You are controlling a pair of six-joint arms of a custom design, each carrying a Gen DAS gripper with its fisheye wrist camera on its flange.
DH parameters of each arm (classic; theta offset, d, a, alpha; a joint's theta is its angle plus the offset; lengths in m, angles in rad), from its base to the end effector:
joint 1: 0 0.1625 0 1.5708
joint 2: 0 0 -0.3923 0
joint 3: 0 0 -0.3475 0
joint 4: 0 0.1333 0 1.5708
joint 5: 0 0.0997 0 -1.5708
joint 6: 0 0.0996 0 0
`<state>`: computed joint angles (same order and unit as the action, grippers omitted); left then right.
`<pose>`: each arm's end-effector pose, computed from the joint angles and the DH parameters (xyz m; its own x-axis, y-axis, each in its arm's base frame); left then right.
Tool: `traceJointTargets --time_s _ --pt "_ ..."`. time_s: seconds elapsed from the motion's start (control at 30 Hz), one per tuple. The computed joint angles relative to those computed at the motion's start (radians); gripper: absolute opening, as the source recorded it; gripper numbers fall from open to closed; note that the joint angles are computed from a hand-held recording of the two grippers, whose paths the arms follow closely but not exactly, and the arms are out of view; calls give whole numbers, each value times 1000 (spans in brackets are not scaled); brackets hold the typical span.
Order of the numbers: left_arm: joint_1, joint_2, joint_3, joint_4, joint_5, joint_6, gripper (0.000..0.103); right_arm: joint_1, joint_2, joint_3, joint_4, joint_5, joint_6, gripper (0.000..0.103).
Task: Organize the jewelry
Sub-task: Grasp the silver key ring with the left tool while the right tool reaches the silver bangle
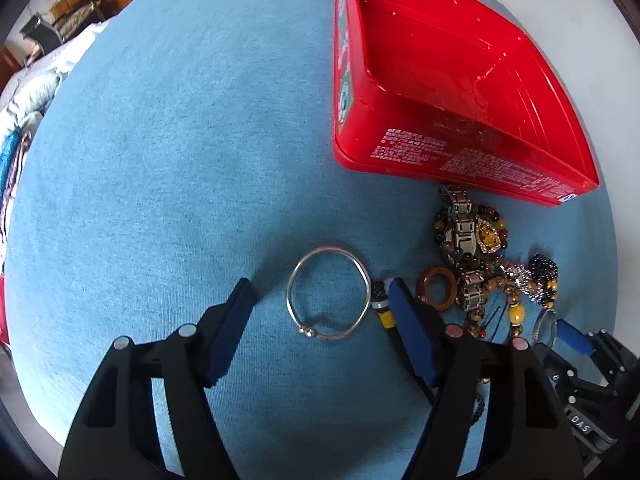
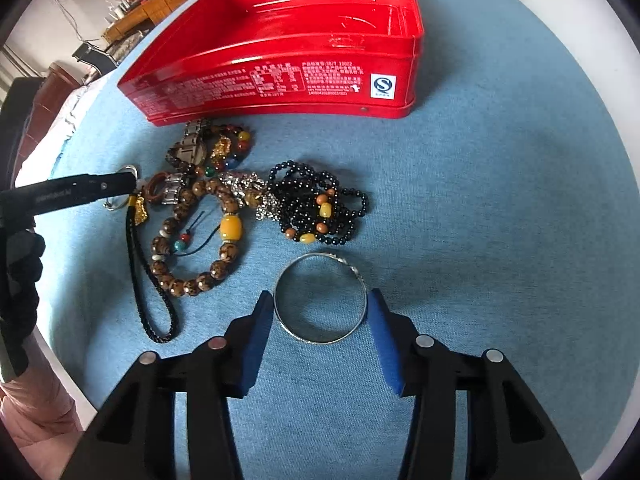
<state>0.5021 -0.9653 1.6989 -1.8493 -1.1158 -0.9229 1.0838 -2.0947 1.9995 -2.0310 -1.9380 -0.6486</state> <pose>-0.3808 -0.4111 0.1282 -0.7865 0.1866 -0.5887 0.2655 0.9628 -0.0495 -0.0464 -0.2961 0.5088 -0.8269 0.0278 0.5616 -0.1279 0.9633 -0.2359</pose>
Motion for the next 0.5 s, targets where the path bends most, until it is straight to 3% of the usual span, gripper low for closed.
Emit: traceJointTargets --time_s 0.17,0.4,0.5 --pt "-8 -22 19 -6 -4 -15 78 5 -3 -2 6 -1 8 49" --pt "-11 -11 9 -1 54 -54 78 -15 0 -12 9 15 -8 50" --pt "1 6 -28 66 73 -75 71 -17 0 -10 5 16 -12 50"
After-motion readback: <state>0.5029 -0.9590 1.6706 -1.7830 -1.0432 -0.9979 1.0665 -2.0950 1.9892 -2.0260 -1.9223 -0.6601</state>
